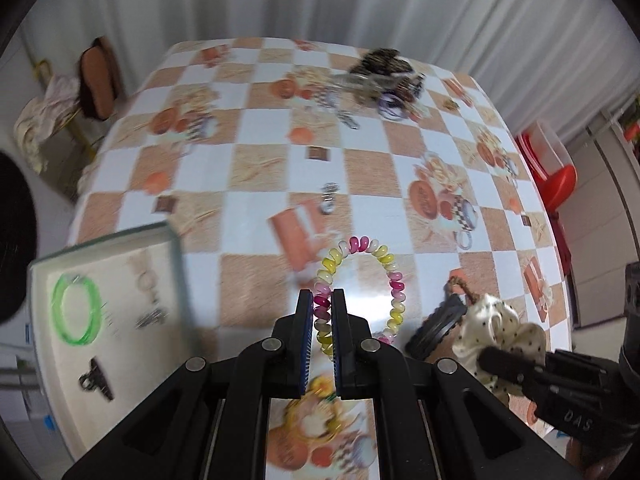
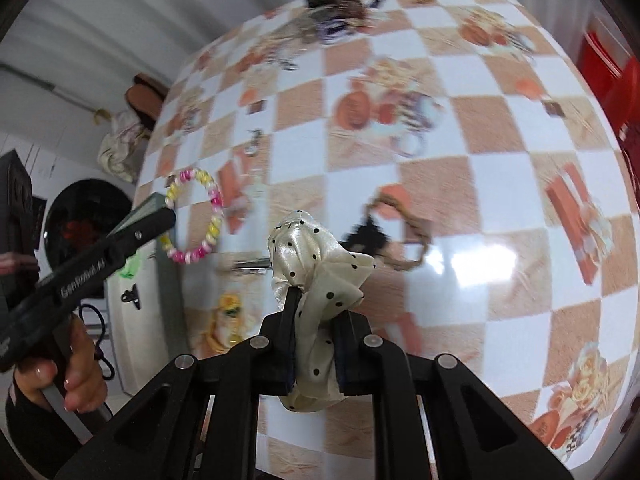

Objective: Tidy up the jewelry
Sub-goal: 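Carry the beaded bracelet and polka-dot scrunchie over the tray and lower them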

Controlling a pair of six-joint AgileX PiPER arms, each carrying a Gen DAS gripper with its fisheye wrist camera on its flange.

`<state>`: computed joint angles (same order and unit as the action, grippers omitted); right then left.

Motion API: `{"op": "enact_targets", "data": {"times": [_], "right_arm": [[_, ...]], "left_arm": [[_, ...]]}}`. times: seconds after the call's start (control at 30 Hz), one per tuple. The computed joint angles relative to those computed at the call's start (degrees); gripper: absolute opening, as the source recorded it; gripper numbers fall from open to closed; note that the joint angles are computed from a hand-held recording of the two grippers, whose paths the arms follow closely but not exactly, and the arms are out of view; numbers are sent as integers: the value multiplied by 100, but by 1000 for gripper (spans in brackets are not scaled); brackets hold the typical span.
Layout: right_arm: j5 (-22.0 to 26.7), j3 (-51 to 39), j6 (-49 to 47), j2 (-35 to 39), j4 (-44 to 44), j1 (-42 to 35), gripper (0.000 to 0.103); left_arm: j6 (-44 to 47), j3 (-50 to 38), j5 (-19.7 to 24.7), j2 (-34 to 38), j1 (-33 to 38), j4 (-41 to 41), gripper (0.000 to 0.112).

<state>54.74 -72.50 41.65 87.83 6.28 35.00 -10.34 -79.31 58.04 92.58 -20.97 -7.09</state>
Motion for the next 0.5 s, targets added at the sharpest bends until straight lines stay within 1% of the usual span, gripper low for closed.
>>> {"op": "enact_targets", "data": {"times": [0.1, 0.23, 0.37, 0.5], "right_arm": [[62, -429, -160, 297, 72, 142, 15], [205, -1284, -447, 896, 212, 376, 15], [419, -2278, -734, 1595, 362, 635, 15], [756, -3454, -980, 2394, 531, 909, 15]], "left_arm": [[31, 302, 25, -353, 350, -38, 13], [129, 749, 96, -866, 958, -91, 13], [318, 1227, 208, -1356, 1693, -175, 13], [581, 1655, 328, -1708, 2417, -262, 13]]}}
